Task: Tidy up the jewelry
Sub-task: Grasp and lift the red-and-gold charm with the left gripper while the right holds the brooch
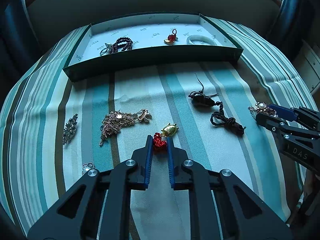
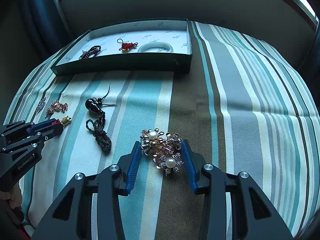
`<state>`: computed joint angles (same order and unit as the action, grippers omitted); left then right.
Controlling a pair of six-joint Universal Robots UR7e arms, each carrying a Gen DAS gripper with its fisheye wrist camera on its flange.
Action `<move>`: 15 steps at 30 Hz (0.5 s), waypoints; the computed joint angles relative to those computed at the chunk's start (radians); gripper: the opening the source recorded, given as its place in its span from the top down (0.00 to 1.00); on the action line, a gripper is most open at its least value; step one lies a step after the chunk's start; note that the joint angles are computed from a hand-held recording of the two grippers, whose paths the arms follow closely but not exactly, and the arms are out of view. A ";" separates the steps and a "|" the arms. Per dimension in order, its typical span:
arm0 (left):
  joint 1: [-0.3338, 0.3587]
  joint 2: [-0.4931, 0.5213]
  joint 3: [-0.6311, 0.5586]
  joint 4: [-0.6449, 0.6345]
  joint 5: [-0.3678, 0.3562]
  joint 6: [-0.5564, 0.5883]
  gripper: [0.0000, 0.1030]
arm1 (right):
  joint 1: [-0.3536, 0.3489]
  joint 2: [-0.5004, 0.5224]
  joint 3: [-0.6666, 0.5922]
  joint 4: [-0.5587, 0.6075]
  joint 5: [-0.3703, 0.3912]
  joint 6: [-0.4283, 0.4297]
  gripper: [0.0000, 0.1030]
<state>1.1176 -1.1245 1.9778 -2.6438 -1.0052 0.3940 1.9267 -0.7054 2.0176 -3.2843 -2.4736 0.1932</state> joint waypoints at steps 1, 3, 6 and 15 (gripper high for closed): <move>0.001 -0.002 -0.001 -0.002 -0.001 0.001 0.87 | 0.001 0.000 -0.001 -0.001 -0.002 -0.001 0.60; 0.001 -0.005 -0.002 -0.004 -0.004 0.004 0.87 | 0.003 -0.001 -0.002 -0.002 -0.002 -0.003 0.60; -0.001 -0.011 -0.004 -0.008 -0.011 0.003 0.87 | 0.008 -0.001 -0.005 -0.008 -0.004 -0.009 0.60; -0.011 -0.031 -0.024 -0.019 -0.038 0.006 0.87 | 0.039 -0.013 -0.023 -0.033 -0.013 -0.040 0.60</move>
<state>1.1062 -1.1558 1.9537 -2.6632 -1.0436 0.3998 1.9653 -0.7180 1.9950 -3.3177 -2.4868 0.1529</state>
